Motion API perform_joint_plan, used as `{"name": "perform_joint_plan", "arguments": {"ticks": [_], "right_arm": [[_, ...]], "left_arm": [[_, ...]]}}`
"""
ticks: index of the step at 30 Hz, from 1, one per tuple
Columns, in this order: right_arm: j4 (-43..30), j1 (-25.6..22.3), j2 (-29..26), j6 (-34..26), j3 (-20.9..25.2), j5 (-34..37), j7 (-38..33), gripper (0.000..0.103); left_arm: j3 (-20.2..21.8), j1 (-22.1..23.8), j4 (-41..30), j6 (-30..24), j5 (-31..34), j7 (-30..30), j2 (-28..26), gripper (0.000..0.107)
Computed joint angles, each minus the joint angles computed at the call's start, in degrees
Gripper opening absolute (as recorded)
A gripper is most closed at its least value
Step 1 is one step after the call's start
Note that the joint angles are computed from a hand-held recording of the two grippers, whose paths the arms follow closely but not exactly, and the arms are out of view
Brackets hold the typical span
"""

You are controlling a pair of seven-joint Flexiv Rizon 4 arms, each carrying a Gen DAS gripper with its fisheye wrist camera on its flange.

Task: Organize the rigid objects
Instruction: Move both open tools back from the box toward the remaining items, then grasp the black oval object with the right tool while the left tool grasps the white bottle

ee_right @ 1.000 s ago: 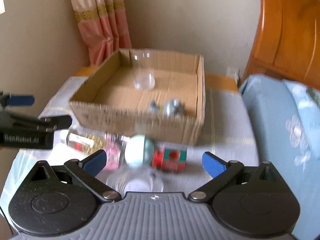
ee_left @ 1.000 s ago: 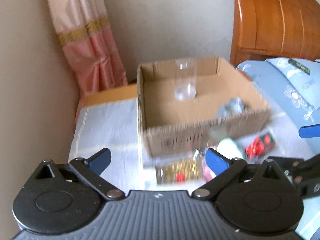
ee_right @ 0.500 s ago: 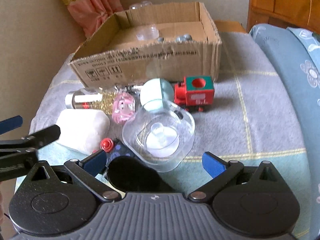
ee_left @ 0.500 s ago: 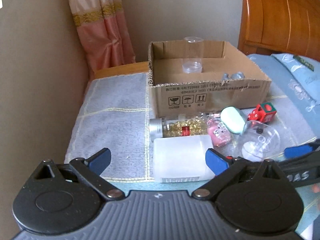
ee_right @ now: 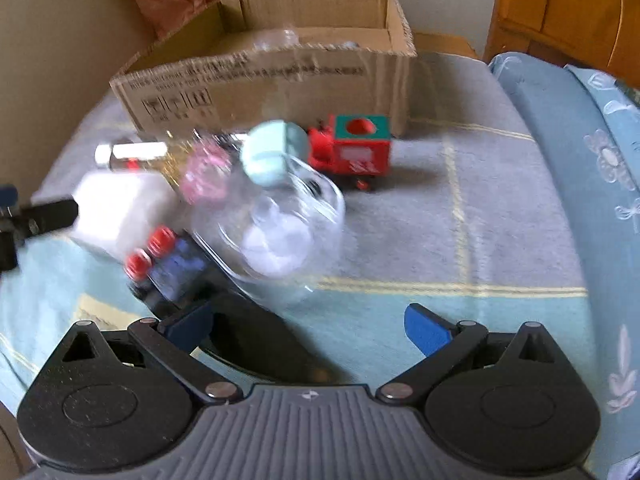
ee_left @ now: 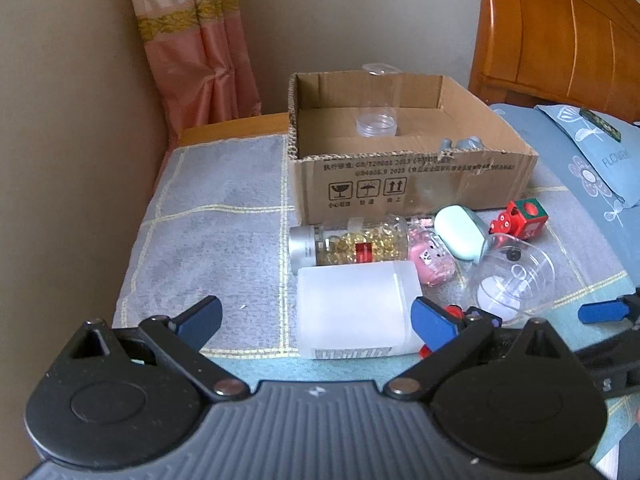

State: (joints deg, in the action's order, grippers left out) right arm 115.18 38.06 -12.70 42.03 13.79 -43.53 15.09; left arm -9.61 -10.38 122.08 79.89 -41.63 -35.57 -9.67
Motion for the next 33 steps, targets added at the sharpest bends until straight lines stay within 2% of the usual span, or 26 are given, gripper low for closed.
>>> {"name": "perform_joint_plan", "arguments": {"ticks": [4, 6, 11, 17, 20, 22, 30, 33], "right_arm": [[2.3, -0.6, 1.3, 3.8, 0.0, -2.6, 1.2, 0.103], [1.8, -1.0, 0.4, 5.9, 0.1, -1.9, -0.9, 0.103], [-1.0, 1.3, -2.1, 0.9, -0.7, -4.1, -3.7, 0.103], [3.4, 0.4, 0.7, 2.7, -0.6, -6.9, -2.6, 0.103], [4.8, 0.3, 2.2, -1.6, 0.6, -5.6, -3.2, 0.103], [6.8, -0.2, 3.4, -1.0, 0.7, -7.2, -0.5, 0.103], [9.2, -1.2, 4.3, -0.8, 1.5, -11.2, 2.9, 0.103], [9.4, -1.4, 4.5, -0.7, 1.8, -10.9, 2.5, 0.103]], "left_arm": [[0.1, -0.1, -0.7, -0.8, 0.6, -0.2, -0.6, 0.1], [0.3, -0.2, -1.1, -0.8, 1.8, -1.1, -1.0, 0.1], [0.2, 0.2, -1.5, -1.9, 3.0, -1.6, -1.2, 0.1], [-0.5, 1.0, -1.9, -3.8, 1.9, 0.4, -1.3, 0.1], [-0.9, 0.8, -2.1, -4.7, 0.3, 2.3, -1.3, 0.1], [-0.9, 0.4, -2.4, -4.8, -0.1, 3.1, -1.7, 0.1], [-1.4, -0.2, -3.6, -3.6, 2.8, 3.8, -4.1, 0.1], [0.7, -1.2, -5.0, -3.1, 8.7, -0.7, -5.8, 0.1]]}}
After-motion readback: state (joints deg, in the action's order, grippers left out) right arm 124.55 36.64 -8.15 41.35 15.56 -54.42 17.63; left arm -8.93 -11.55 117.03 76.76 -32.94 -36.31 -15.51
